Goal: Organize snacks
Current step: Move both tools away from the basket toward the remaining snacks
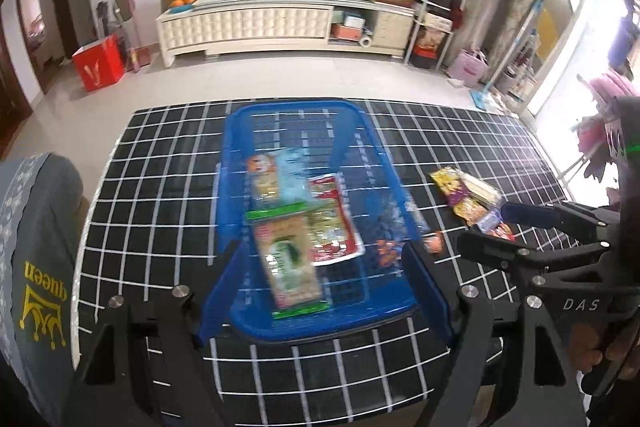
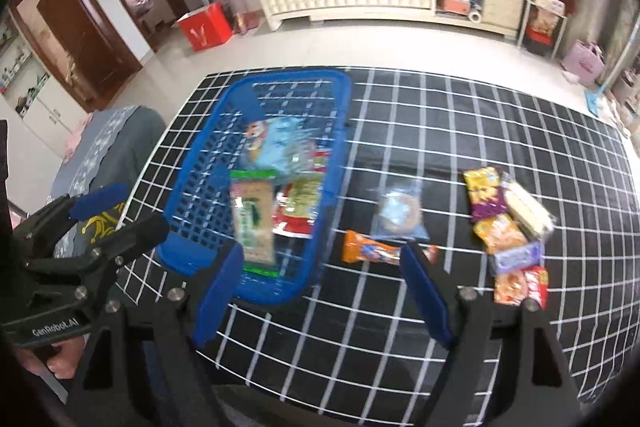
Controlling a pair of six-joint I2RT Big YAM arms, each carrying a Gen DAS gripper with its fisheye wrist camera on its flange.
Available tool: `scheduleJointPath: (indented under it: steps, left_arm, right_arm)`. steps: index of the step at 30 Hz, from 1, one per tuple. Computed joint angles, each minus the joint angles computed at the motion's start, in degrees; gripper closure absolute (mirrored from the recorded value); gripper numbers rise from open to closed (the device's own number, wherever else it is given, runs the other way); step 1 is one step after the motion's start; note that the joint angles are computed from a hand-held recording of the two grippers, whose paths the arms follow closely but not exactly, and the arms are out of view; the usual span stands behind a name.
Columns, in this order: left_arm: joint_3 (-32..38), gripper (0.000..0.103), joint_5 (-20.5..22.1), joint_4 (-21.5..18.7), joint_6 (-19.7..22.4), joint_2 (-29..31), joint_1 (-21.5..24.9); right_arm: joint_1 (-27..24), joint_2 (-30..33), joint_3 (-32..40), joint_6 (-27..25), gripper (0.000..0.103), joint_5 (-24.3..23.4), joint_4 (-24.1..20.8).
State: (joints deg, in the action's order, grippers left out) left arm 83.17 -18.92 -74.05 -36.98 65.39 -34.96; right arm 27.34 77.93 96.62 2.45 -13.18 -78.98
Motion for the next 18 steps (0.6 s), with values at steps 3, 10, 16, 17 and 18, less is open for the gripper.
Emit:
scheduleJointPath:
  steps: [3,10,16,17,18]
  left_arm:
    - [1.98,0.021,-0.48,0.43,0.43,2.51,-2.22]
    - [7.37,0.017,-2.25,0.98,-0.33,8.90,-6.38]
    - [11.53,0.017,-1.88,0.93,-1.43,14.70,-8.66]
    - [12.17,0.017,-1.78,0.83,-1.63,15.57,-8.95]
    - [12.74,0.017,-1.47,0.85,-1.73,16.39,-9.13]
  right_arm:
    - [-2.99,-1.39,-1.25,-0.94,0.019,-1.07,0.01]
    - [-11.29,-3.41,-2.86,-4.30,0.019,-3.87,-0.75]
    - [-17.64,-3.35,-3.75,-8.21,0.019,-5.51,-1.38]
    - [-18.45,-3.32,-3.93,-8.73,0.019,-5.65,-1.36]
    - [-19.51,-3.17,-4.23,-9.41,0.019,-5.88,-1.27]
